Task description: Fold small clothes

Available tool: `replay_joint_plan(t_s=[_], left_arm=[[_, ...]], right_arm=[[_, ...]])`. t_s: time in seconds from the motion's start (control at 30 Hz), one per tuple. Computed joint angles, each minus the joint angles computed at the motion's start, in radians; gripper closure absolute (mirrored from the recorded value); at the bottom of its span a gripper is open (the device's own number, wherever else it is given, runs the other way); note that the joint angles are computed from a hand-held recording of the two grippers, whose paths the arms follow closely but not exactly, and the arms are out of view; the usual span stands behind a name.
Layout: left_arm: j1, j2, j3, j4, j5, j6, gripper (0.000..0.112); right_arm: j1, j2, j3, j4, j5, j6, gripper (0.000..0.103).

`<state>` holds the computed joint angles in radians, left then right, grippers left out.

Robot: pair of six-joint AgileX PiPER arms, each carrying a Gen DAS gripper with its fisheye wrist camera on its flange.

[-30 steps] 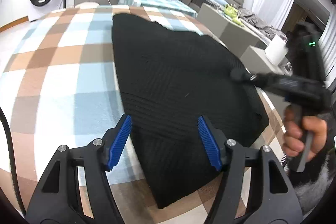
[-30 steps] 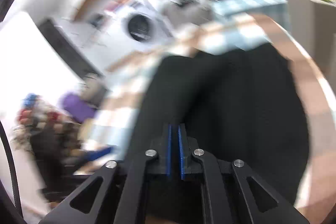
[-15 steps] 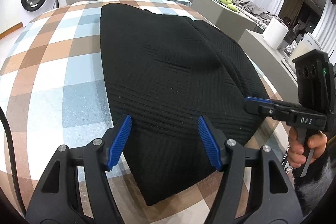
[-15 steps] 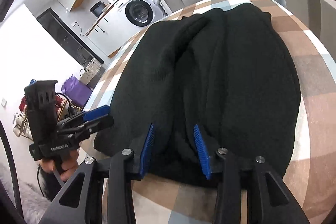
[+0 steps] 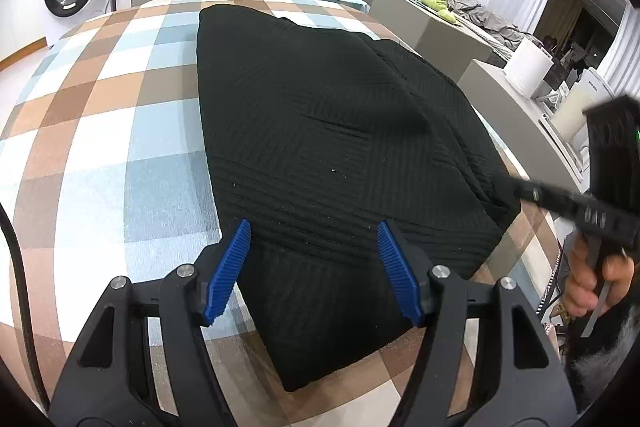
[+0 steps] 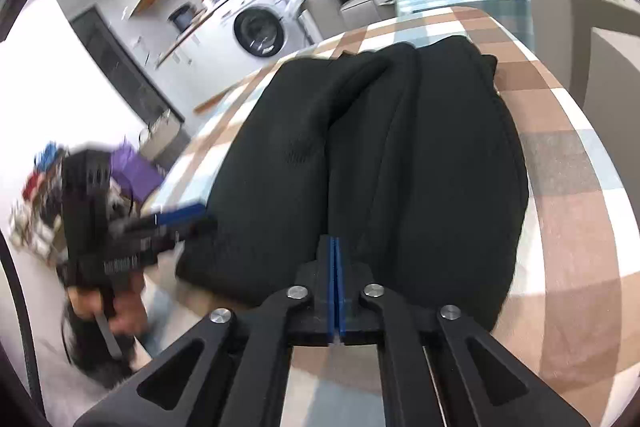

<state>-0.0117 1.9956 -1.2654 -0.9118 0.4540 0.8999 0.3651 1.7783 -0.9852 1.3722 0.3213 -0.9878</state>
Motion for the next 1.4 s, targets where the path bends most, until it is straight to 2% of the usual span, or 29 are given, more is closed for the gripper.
replay_joint_plan(t_s=[0.03,0.1,0.13,0.17,0.27,0.33,0.4,0.47,0.5,0.53,0.6,0.63,0.67,0.73,0.8,0.87,0.9,1.0,1.07,1.2,1.23,1.33,1.4], left_arm=[[0.002,0.000,-0.004,-0.002,0.005,0.000,0.049],[0.006,0.000,-0.010,0.000,0.002,-0.003,0.049],[0.008,0.000,-0.014,0.003,0.000,-0.009,0.049],[0.012,-0.003,-0.016,0.001,-0.002,-0.009,0.049],[0.023,-0.011,-0.020,-0.005,-0.020,-0.007,0.049],[0.033,-0.010,-0.026,-0.008,-0.028,-0.013,0.049],[0.044,-0.008,-0.033,-0.004,-0.035,-0.029,0.049],[0.054,-0.006,-0.038,0.002,-0.035,-0.044,0.049],[0.058,-0.004,-0.041,0.006,-0.035,-0.050,0.049],[0.062,-0.002,-0.045,0.023,-0.036,-0.065,0.049],[0.064,-0.002,-0.048,0.053,-0.044,-0.094,0.049],[0.066,-0.001,-0.049,0.050,-0.043,-0.093,0.049],[0.069,0.003,-0.053,0.043,-0.040,-0.087,0.049],[0.069,0.008,-0.058,0.050,-0.044,-0.099,0.049],[0.069,0.007,-0.055,0.044,-0.050,-0.093,0.049],[0.070,0.005,-0.052,0.037,-0.046,-0.087,0.049],[0.070,0.007,-0.053,0.035,-0.044,-0.085,0.049],[0.068,0.010,-0.050,0.029,-0.043,-0.081,0.049],[0.065,0.016,-0.053,0.028,-0.040,-0.084,0.049],[0.055,0.033,-0.070,0.056,-0.032,-0.113,0.049],[0.053,0.033,-0.068,0.052,-0.033,-0.109,0.049],[0.049,0.024,-0.063,0.048,-0.037,-0.104,0.049],[0.049,0.019,-0.058,0.041,-0.039,-0.095,0.049]], right_arm=[[0.004,0.027,-0.044,-0.013,-0.011,0.036,0.087],[0.016,0.079,-0.149,-0.147,-0.019,0.208,0.074],[0.018,0.108,-0.207,-0.228,-0.013,0.308,0.061],[0.024,0.150,-0.281,-0.307,-0.006,0.408,0.054],[0.026,0.324,-0.556,-0.559,0.053,0.708,0.050],[0.023,0.424,-0.722,-0.710,0.114,0.907,0.050],[0.012,0.532,-0.903,-0.823,0.210,1.094,0.056],[0.012,0.624,-1.079,-0.923,0.301,1.191,0.080],[0.011,0.636,-1.117,-0.919,0.314,1.179,0.086],[0.013,0.626,-1.114,-0.883,0.290,1.128,0.094],[0.052,0.543,-1.042,-0.920,0.187,1.018,0.095],[0.063,0.540,-1.051,-0.998,0.188,1.024,0.095],[0.067,0.561,-1.100,-1.074,0.229,1.069,0.095],[0.058,0.671,-1.290,-1.204,0.399,1.222,0.094],[0.031,0.740,-1.388,-1.182,0.496,1.271,0.089],[0.016,0.702,-1.326,-1.143,0.500,1.267,0.073],[0.010,0.655,-1.235,-1.090,0.457,1.217,0.070],[-0.014,0.500,-0.935,-0.856,0.348,0.990,0.068],[-0.022,0.440,-0.801,-0.694,0.319,0.830,0.066],[0.011,0.368,-0.637,-0.634,0.285,0.691,0.065],[0.017,0.361,-0.613,-0.614,0.266,0.654,0.066],[0.038,0.309,-0.527,-0.565,0.169,0.578,0.099],[0.050,0.224,-0.436,-0.440,0.086,0.445,0.099]])
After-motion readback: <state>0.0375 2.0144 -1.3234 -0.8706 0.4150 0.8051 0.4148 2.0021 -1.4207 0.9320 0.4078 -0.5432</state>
